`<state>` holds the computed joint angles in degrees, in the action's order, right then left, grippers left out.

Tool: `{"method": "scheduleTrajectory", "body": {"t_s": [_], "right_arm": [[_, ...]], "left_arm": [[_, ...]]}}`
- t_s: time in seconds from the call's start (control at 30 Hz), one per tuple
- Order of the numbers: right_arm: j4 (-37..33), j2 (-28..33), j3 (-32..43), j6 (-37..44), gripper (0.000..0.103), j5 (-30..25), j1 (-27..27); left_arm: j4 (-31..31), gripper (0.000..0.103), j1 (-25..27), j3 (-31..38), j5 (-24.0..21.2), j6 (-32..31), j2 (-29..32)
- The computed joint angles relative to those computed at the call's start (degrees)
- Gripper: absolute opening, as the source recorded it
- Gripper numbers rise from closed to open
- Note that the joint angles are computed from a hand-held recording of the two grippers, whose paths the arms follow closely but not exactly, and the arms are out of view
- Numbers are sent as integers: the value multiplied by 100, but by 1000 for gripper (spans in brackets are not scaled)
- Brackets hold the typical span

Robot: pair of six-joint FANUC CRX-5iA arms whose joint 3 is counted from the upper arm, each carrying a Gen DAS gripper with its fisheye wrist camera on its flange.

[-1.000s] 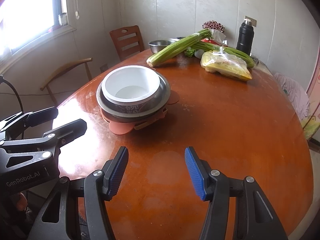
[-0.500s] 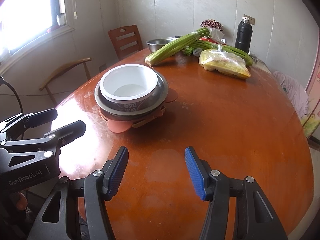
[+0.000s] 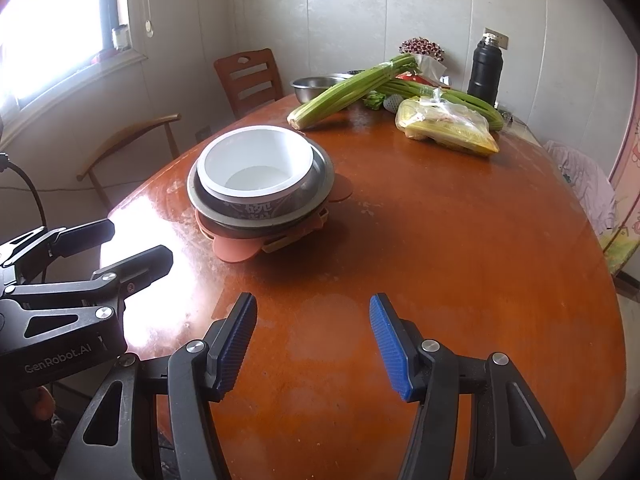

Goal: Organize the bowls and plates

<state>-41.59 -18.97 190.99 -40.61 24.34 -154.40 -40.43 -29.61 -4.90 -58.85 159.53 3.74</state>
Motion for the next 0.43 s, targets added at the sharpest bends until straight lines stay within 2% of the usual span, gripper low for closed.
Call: {"method": "scheduleTrajectory", "body": {"t_s": [0.27, 0.43], "right_arm": [[-38, 7, -1, -4, 60, 16, -27], [-88, -177, -294, -117, 62, 431, -336]], "left_arm": [[31, 75, 71, -84, 62, -8, -62], [251, 75, 543, -400, 426, -358, -420]]}}
